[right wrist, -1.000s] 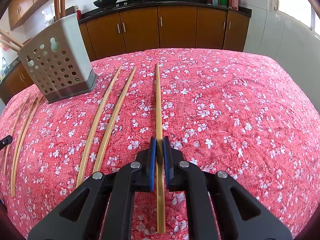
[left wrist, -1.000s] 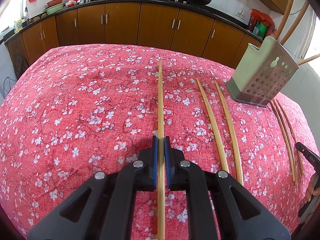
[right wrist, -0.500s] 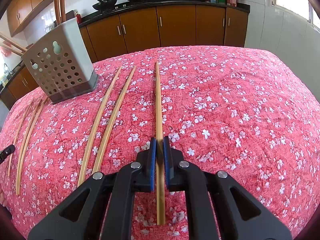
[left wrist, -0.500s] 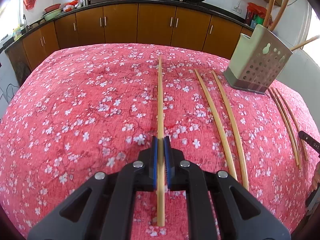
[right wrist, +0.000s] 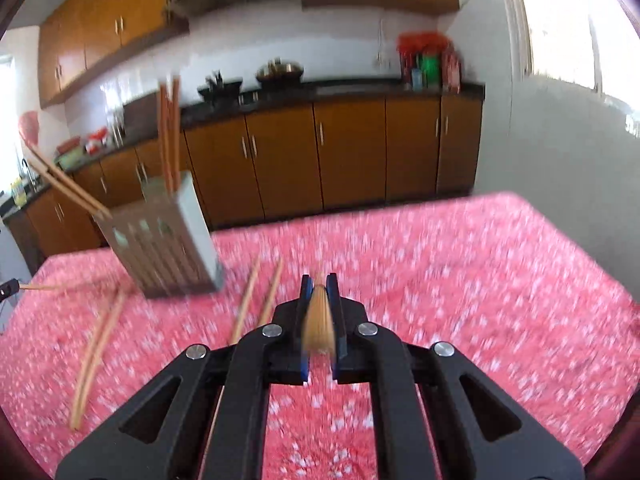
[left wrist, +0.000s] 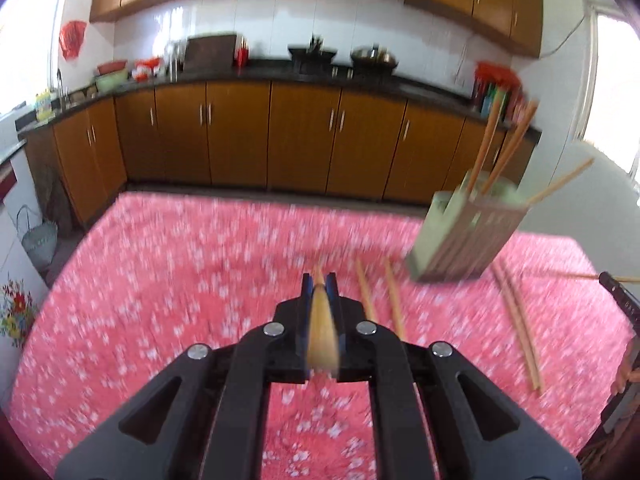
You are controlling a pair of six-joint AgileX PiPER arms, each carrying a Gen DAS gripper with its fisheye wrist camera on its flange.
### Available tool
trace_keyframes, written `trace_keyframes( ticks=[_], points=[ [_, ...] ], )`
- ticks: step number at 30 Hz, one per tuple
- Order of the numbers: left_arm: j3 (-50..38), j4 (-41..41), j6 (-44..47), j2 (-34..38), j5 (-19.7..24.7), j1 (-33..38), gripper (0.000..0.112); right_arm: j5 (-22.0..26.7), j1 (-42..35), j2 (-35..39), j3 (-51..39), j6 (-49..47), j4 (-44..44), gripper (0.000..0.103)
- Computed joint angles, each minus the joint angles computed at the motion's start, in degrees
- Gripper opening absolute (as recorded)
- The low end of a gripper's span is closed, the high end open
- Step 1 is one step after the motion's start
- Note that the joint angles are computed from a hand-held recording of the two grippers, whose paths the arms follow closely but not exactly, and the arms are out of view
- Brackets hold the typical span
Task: Organize utensils
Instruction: 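Lift both held chopsticks and lower them upright into the grey holder, then open both tools to release the chopsticks into the holder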
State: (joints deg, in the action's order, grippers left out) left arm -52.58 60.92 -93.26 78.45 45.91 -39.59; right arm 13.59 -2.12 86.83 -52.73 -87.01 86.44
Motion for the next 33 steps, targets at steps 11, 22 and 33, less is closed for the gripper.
trace_keyframes(
  ticks=[11, 22, 33],
  points=[
    [-9.38, -2.53, 7.38, -2.35, 2.83, -3.52, 0.008, 9.1, -2.56, -4.73, -5.46, 8.73, -4.54, 0.008],
    [-23.81, 1.39, 9.73, 3.49, 1.44, -9.37, 0.008, 14.7, 1.14, -7.29, -11.98, 6.03, 3.63, 0.008],
    [-40.15, 1.57, 15.05, 17.32, 1.14, -5.61, 0.008, 5.81, 9.46, 1.8, -20.12, 2.64, 7.31, 0.008]
  ],
)
